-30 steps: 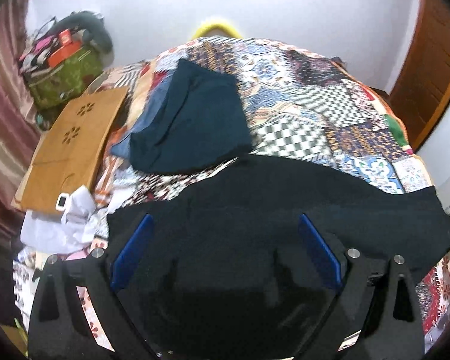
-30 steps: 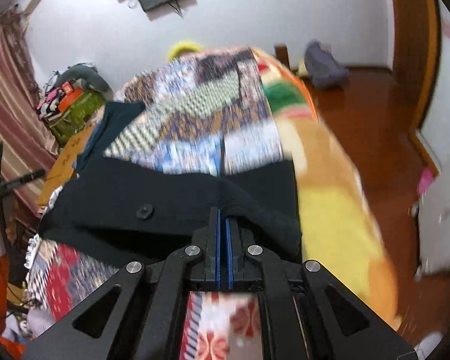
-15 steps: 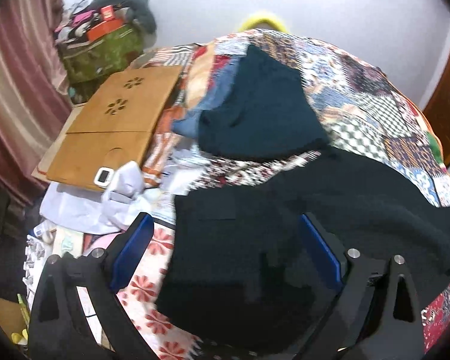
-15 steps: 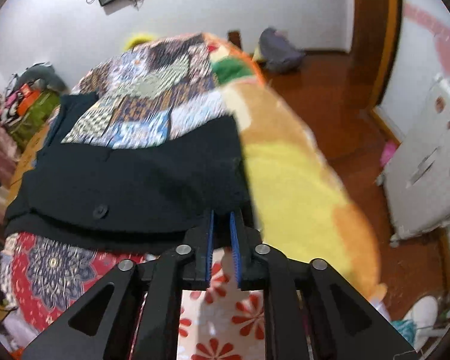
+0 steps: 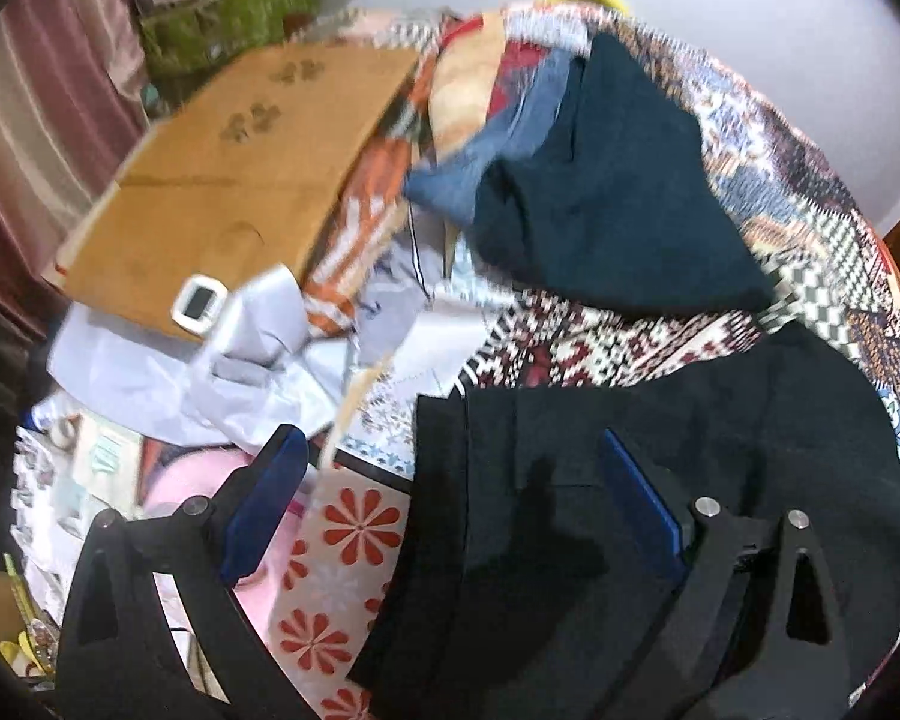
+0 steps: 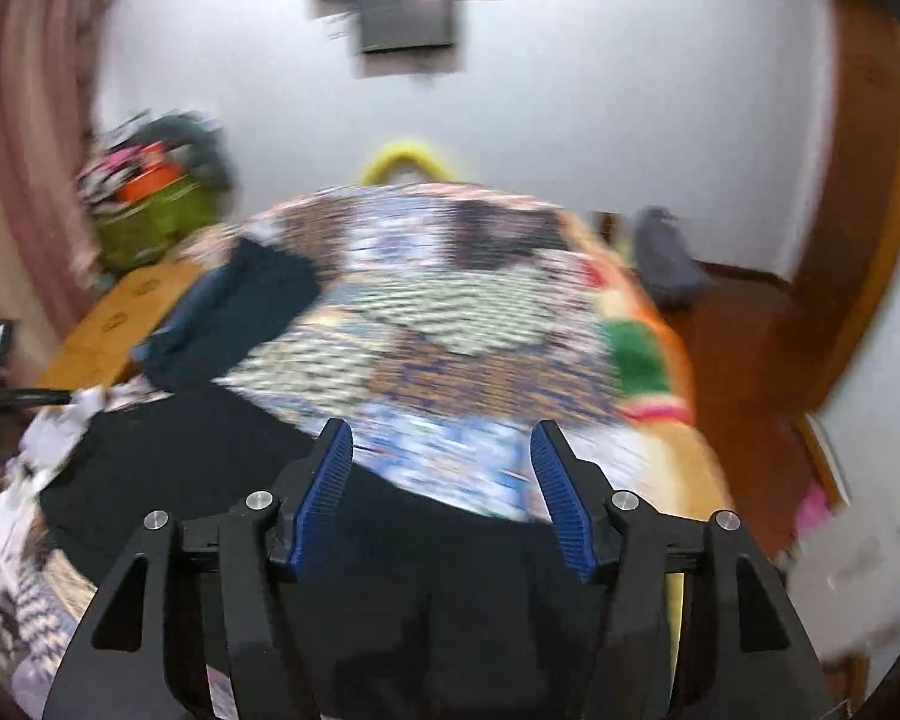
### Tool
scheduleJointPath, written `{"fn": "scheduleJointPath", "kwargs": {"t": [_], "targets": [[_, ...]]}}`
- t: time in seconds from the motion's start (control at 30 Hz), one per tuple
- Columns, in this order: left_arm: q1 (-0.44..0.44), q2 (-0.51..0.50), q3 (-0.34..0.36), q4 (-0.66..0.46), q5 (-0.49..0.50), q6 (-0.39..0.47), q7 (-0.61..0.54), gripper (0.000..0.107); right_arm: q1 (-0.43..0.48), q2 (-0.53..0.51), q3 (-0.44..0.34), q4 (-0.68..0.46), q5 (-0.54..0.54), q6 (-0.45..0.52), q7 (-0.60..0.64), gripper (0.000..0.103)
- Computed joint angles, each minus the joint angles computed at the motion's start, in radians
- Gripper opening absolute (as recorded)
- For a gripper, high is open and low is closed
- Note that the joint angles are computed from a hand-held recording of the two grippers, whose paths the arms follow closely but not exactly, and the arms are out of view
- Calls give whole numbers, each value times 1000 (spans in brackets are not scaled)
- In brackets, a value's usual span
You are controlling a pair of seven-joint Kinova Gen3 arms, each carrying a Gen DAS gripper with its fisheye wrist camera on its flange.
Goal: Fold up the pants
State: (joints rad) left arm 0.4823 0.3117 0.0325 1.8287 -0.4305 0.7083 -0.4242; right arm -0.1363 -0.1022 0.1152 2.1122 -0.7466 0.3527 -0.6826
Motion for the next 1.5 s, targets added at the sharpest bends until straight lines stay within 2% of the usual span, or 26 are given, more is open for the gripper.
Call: {"fn": "scheduleJointPath", "kwargs": {"t": [0.07,0.1,0.2,0.27,0.3,0.33,0.4,0.43,0.47,0.5,0.53,0.57,0.63,0.67,0.7,0.8,0.87,1.0,1.07,1.13,1.23,1.33,1.5], "targets": [[-42,29,7,4,78,-40,-74,97,-30,66,-13,-51,-55,37,73,58],[-84,47,33,8,119,-66,-109,97,-24,106,-42,-84,-60,55,90,58],[-175,82,86,22,241,-137,-223,97,-27,239,-118,-213,13,121,59,58],[-191,89,86,40,309,-192,-296,96,-71,332,-125,-306,77,166,14,58],[-187,85,82,46,322,-211,-316,91,-83,371,-126,-352,109,203,-16,58],[-202,81,95,56,347,-235,-352,79,-114,417,-113,-398,125,228,-36,58],[-250,77,140,74,415,-285,-422,64,-188,500,-54,-491,144,296,-61,58],[-248,74,134,77,430,-290,-434,60,-211,544,-44,-537,161,323,-85,58],[-236,72,122,81,429,-299,-434,56,-217,586,-53,-583,183,358,-126,58],[-241,70,129,86,421,-306,-429,48,-209,619,-81,-630,221,398,-150,57],[-239,67,127,89,406,-307,-412,42,-191,657,-127,-676,260,439,-190,50],[-218,62,109,95,385,-317,-379,39,-171,690,-173,-718,301,480,-221,38],[-136,41,26,102,316,-307,-298,22,-177,730,-217,-762,370,524,-268,29],[-90,35,-19,98,275,-285,-257,21,-197,730,-212,-766,394,521,-275,16],[-43,27,-65,85,234,-248,-232,21,-208,722,-210,-756,401,502,-267,12],[77,40,-180,51,123,-147,-128,21,-208,712,-256,-743,443,446,-275,7],[79,48,-188,36,98,-108,-111,21,-227,714,-276,-746,481,404,-296,7],[10,17,-119,33,92,-58,-98,34,-311,732,-248,-786,605,396,-399,13],[19,-11,-107,44,56,-37,-52,51,-320,704,-246,-766,645,381,-430,22],[37,-58,-94,80,12,-43,1,75,-282,653,-275,-708,638,345,-423,30],[35,-117,-45,127,8,-45,45,85,-216,545,-300,-582,613,261,-403,41],[18,-152,8,163,39,-40,78,88,-123,449,-332,-474,547,215,-352,51],[-9,-209,83,243,90,-55,160,88,-49,310,-305,-298,502,130,-305,52]]}}
